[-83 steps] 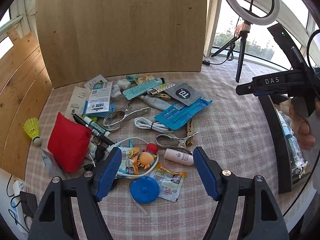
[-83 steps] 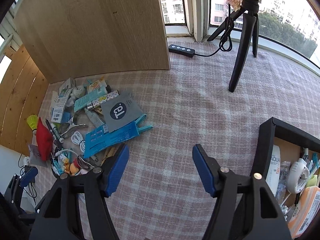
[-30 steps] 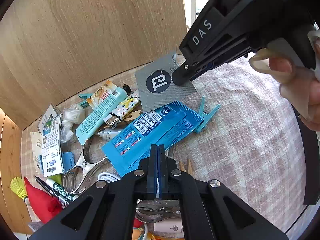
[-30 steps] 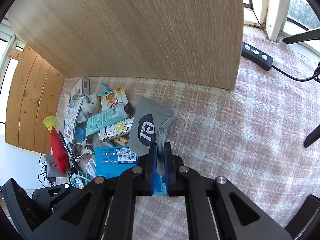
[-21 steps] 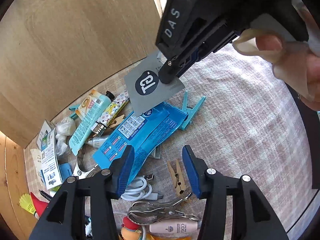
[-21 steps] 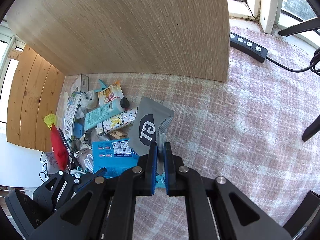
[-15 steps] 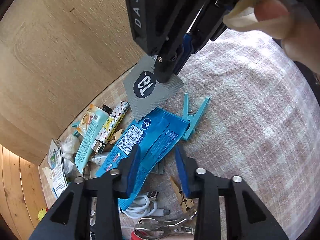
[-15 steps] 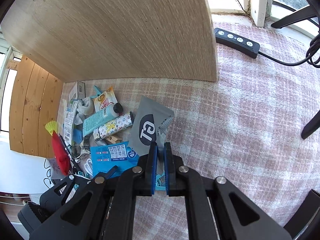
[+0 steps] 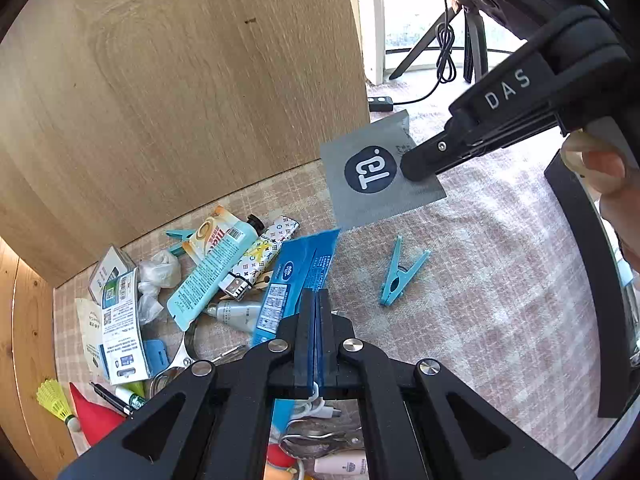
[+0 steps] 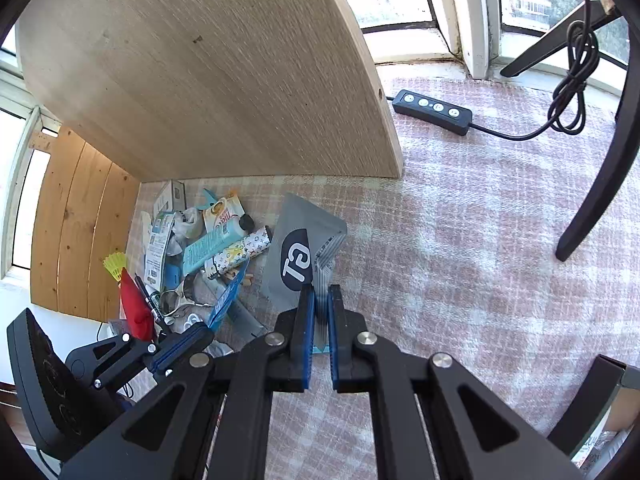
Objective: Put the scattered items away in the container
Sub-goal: 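Lift both packets and carry them toward the black tray with both tools, then open the left tool over the tray while the right tool drops the grey packet in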
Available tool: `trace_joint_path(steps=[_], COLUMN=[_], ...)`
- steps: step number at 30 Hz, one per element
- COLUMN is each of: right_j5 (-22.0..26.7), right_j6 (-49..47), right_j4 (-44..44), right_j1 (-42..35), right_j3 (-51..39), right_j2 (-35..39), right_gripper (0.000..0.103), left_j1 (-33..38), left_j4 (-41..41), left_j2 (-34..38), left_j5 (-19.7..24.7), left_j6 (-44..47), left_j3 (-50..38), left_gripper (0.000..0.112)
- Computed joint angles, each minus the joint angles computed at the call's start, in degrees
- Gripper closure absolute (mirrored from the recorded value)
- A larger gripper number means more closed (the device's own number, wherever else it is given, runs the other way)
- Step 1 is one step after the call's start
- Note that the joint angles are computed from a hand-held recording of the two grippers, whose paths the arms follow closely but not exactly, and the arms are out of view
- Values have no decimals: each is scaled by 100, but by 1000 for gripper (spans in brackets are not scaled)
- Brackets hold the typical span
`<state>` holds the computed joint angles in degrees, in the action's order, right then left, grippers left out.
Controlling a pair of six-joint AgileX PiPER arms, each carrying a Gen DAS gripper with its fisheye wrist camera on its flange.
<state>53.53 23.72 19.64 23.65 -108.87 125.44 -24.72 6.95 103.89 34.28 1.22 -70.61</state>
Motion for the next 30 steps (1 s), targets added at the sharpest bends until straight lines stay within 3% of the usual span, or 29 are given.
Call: trace_joint_path(steps=[3, 7, 10, 12, 15, 20, 24, 30], right_j5=[-206, -400, -483, -510, -432, 121, 724, 1617], right_j6=[52, 114, 266, 355, 593, 1056, 873, -542], right_j4=[-79, -219, -406, -535, -812, -1472, -1538, -1039], right_j1=[5, -93, -165, -262, -486, -951, -1768, -3910], right_j3=[579, 1518, 2294, 2837, 3647, 4726, 5407, 6041], right_j2=[-504, -1383, -2193, -2816, -3842, -5474, -6581, -7723], right_gripper=[97, 97, 97, 97, 97, 97, 97, 97], left_j1=[-152, -34, -177, -401, -869, -1607, -2102, -2701], left_j4=[-91, -460, -869, -993, -993, -1385, -1796, -2198], left_j2=[-389, -30, -289, -639, -795, -713, -434, 120], left_j5=[44, -251, -118, 240, 203, 278, 468, 744], left_j6=[-77, 278, 439, 368, 159, 165, 265, 249], left_j3=[191, -50, -51, -159, -191, -615, -1174, -2001], left_gripper=[112, 112, 112, 112, 112, 112, 112, 112])
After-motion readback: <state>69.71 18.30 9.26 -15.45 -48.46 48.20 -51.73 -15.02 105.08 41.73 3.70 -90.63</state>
